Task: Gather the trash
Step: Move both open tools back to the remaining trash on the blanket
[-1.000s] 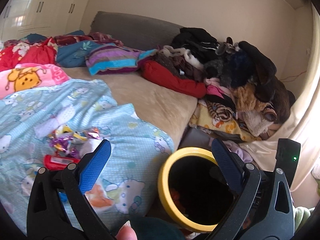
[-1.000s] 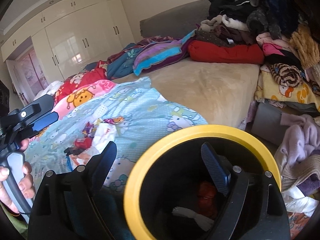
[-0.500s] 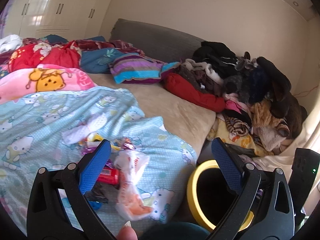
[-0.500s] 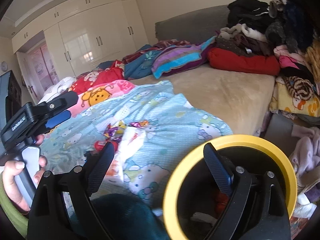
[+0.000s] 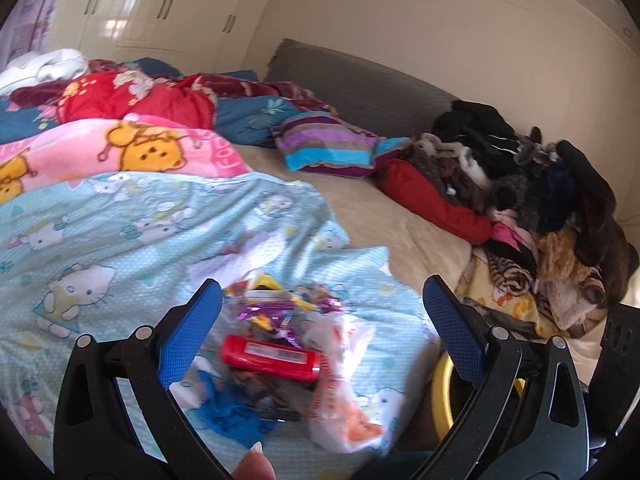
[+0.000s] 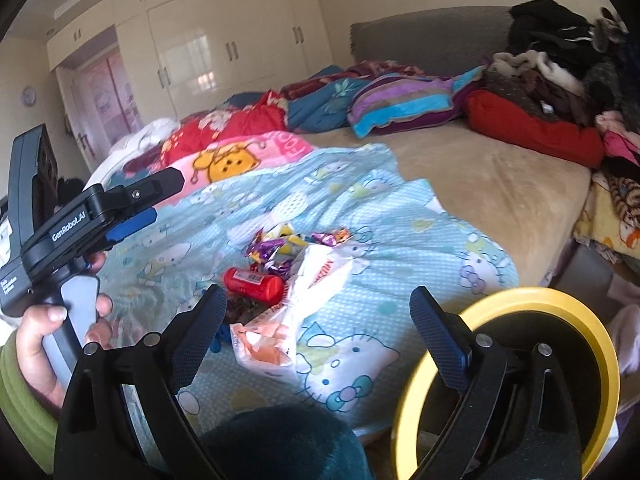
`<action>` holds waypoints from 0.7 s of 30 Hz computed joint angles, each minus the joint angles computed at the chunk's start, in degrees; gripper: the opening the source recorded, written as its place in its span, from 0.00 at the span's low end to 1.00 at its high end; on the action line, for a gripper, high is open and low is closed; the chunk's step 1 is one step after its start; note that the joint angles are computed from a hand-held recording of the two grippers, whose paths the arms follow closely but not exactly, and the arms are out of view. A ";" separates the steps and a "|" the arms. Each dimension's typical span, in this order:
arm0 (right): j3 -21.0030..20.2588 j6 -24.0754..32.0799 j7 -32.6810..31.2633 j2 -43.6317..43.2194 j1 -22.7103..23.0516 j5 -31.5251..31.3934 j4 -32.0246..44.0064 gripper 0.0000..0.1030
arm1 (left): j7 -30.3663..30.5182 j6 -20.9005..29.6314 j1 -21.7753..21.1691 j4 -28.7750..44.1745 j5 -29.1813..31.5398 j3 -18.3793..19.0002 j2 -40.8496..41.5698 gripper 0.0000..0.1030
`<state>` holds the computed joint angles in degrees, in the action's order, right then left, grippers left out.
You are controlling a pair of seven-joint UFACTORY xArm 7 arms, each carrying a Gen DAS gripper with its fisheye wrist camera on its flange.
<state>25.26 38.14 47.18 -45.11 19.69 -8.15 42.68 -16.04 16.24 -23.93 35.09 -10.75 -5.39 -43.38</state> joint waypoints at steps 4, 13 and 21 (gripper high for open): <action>-0.92 -0.72 -1.96 3.76 1.00 0.58 1.63 0.88 | -0.26 0.21 1.84 -0.89 0.22 1.09 0.09 0.89; -2.88 0.57 -5.73 12.11 1.63 0.63 5.81 0.88 | -0.06 0.83 4.48 -1.94 0.12 2.76 1.80 0.89; -6.10 3.26 -5.76 20.02 1.03 1.72 9.72 0.88 | 2.08 0.59 4.42 -0.12 -0.96 4.28 6.86 0.89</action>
<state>19.16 41.40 41.42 -25.09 20.72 -6.43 52.40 -13.96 16.84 -19.51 34.97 -11.71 -1.10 -36.53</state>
